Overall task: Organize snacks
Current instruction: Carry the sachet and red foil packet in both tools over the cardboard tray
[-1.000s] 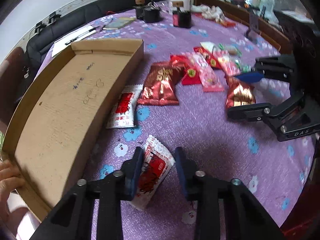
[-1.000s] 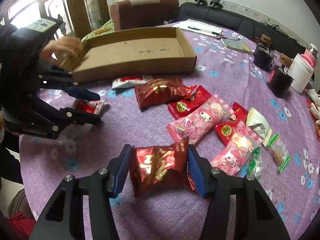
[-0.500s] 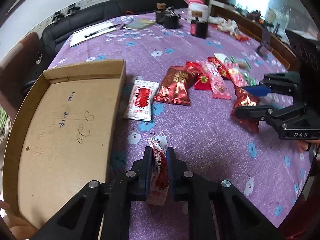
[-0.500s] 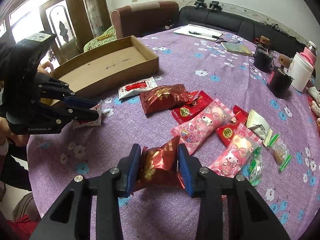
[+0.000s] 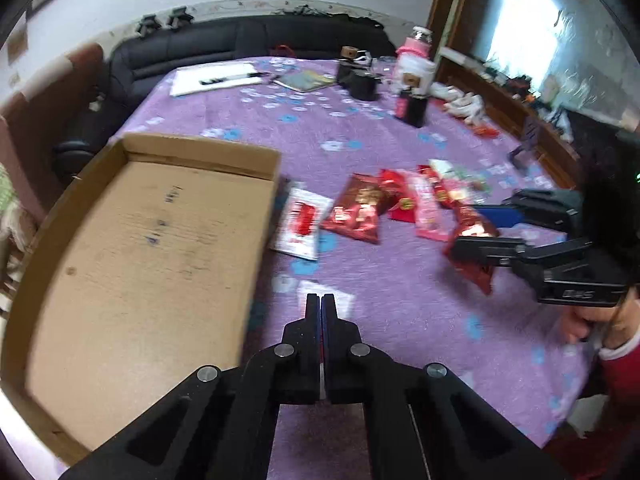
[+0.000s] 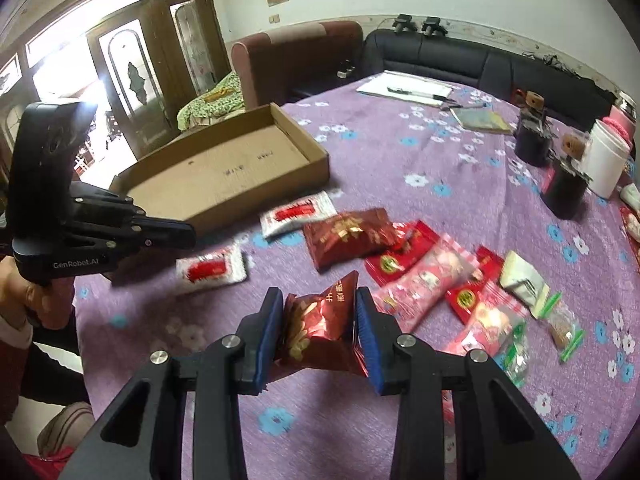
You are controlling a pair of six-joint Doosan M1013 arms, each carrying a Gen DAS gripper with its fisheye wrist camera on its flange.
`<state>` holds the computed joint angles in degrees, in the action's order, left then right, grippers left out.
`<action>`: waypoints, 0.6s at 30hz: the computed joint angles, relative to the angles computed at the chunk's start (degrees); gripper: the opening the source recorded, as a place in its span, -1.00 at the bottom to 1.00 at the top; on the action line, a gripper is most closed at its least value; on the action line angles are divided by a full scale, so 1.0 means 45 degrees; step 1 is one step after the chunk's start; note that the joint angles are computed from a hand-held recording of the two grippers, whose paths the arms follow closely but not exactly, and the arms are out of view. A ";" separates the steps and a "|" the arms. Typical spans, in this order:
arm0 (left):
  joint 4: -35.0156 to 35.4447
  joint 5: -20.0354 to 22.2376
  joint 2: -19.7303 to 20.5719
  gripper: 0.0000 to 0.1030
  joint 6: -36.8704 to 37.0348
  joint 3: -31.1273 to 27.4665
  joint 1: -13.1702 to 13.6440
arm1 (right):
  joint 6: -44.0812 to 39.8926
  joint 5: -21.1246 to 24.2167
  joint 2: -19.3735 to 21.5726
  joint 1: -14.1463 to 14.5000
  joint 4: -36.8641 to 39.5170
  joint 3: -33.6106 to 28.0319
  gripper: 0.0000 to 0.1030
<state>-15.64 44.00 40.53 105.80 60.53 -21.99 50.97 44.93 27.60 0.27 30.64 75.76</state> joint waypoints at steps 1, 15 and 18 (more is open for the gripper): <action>-0.0032 0.0224 0.0063 -0.99 0.0081 -0.0100 0.0014 | -0.0043 0.0035 0.0006 0.0023 0.0034 -0.0025 -0.30; 0.4397 0.0445 0.0485 0.85 -0.0857 -0.0307 -0.0921 | -0.0113 0.0085 -0.0053 -0.0022 0.0155 0.0095 -0.30; 0.4233 0.0551 0.0575 0.29 -0.0950 -0.0429 -0.0894 | -0.0096 0.0029 -0.0092 -0.0098 0.0274 0.0147 -0.30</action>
<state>3.41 46.48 43.12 101.52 58.60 -26.01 50.54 45.07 27.19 -0.17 31.87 76.42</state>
